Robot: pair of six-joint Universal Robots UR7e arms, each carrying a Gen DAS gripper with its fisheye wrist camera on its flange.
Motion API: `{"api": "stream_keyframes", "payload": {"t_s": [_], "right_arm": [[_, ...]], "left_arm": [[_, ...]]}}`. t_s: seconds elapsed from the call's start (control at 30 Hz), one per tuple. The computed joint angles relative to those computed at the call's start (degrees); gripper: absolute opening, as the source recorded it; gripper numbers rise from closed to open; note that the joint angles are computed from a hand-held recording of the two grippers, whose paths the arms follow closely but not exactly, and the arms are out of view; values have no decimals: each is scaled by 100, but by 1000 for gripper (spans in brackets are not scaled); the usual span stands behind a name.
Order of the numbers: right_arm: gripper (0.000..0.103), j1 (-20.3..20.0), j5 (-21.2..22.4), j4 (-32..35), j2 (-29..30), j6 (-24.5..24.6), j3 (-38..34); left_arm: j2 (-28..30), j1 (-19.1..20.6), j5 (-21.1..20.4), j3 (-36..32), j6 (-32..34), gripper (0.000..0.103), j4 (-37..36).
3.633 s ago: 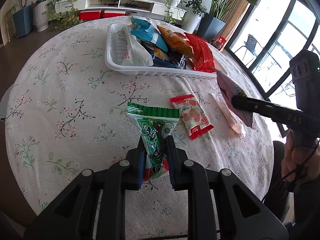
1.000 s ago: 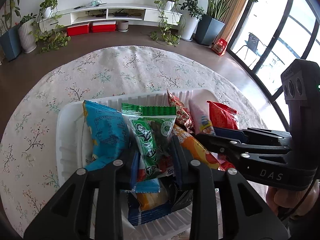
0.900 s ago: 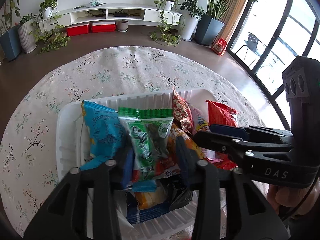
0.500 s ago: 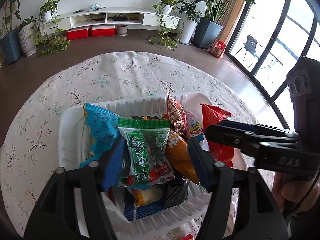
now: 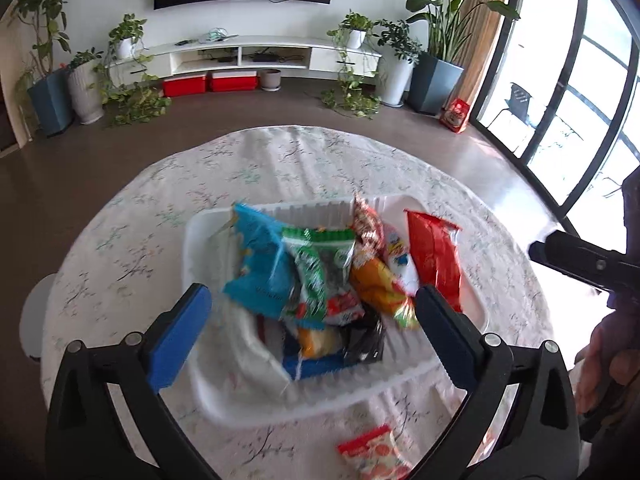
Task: Organize snacks
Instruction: 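Lower the green and pink packets into the tray and open both tools, then move both open tools back over the remaining snacks, then grasp the red-and-white round-pattern packet with the left tool while the right tool grasps the clear packet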
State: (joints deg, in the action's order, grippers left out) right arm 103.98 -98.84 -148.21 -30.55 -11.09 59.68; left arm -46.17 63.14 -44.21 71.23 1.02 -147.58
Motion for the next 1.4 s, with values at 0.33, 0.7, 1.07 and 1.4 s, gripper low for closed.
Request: {"api": "stream_keyframes", "payload": {"t_s": [0.33, 0.7, 1.07, 1.4], "right_arm": [[102, -339, 557, -1007, -1321, 220, 2496], [101, -456, 123, -1514, -1828, 370, 3786], [99, -421, 32, -1580, -1807, 170, 3813], [99, -269, -407, -1659, -1716, -100, 3768]], "left_arm": [[-992, -369, 402, 2440, -872, 103, -458], [-598, -492, 536, 2471, -1524, 103, -10], [-232, -291, 571, 1924, -1482, 72, 418], [-440, -277, 337, 2079, -1088, 38, 229]]}}
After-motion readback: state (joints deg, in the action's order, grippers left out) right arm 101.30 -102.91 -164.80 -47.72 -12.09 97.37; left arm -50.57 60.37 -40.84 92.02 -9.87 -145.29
